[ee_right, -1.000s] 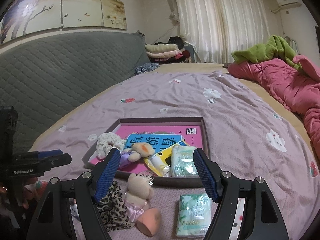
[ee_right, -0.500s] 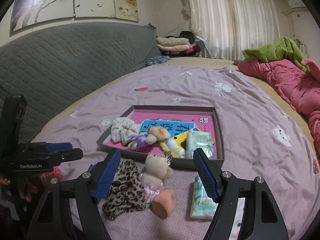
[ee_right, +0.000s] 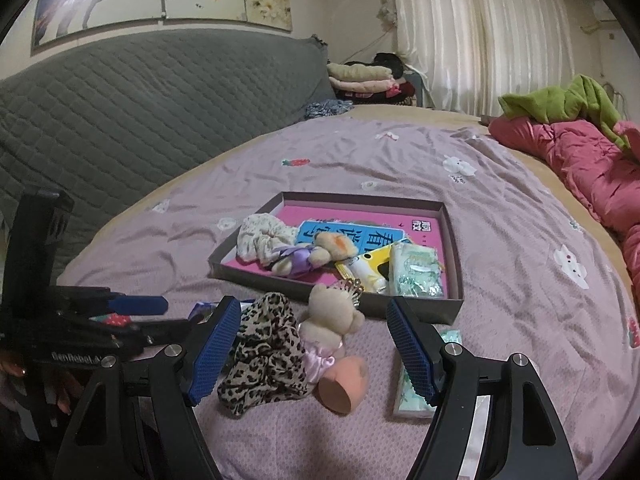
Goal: Organize soft objects
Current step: 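Lower the left gripper to the purple cartoon wipe pack while the right lowers to the leopard scrunchie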
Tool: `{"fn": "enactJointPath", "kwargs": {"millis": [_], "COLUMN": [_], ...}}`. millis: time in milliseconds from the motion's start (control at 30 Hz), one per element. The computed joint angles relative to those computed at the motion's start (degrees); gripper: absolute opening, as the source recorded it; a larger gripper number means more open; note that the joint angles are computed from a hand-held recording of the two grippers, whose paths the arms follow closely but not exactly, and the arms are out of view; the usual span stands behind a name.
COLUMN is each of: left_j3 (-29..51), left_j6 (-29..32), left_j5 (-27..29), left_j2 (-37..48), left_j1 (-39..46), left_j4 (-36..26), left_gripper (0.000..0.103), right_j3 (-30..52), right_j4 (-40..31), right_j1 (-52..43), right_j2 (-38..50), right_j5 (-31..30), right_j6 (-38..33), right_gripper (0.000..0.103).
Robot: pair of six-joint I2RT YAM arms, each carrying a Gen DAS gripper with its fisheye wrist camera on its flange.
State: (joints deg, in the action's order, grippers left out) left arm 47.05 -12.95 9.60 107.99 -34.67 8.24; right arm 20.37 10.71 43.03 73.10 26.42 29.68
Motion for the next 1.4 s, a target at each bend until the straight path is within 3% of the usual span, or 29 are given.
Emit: {"fn": "enactJointPath", "kwargs": {"millis": [333, 467, 867, 1200, 1400], "left_j3": [3.05, 3.83, 2.94, 5.59, 6.41], "left_j6": [-0.64, -1.12, 0.00, -1.34, -1.32], "left_j5": [-1.69, 0.11, 0.97, 1.52, -0.28], "left_j2": [5.69, 6.60, 5.79, 8.94, 9.60], "left_j1": [-1.28, -0.01, 3.05, 3.95, 4.10], "left_j4": [-1.98, -3.43, -3.99, -4.72, -4.65], "left_gripper": [0.062, 0.065, 0.073, 0.081, 0.082], "right_j3": [-0.03, 0.52, 5.54, 9.19, 10.97], "right_j4": [1.90, 2.74, 4.48, 5.37, 5.48], "right_j1": [-0.64, -0.61, -0.19, -0.19, 0.18], "right_j2": [2.16, 4.09, 16.29, 24.36, 27.62], "right_j5": [-1.69, -2.69, -7.26, -7.79, -4.63], "right_j6": [-0.45, -1.03, -3.78, -5.93, -7.45], "right_gripper": [0.077, 0.077, 0.076, 0.076, 0.076]}}
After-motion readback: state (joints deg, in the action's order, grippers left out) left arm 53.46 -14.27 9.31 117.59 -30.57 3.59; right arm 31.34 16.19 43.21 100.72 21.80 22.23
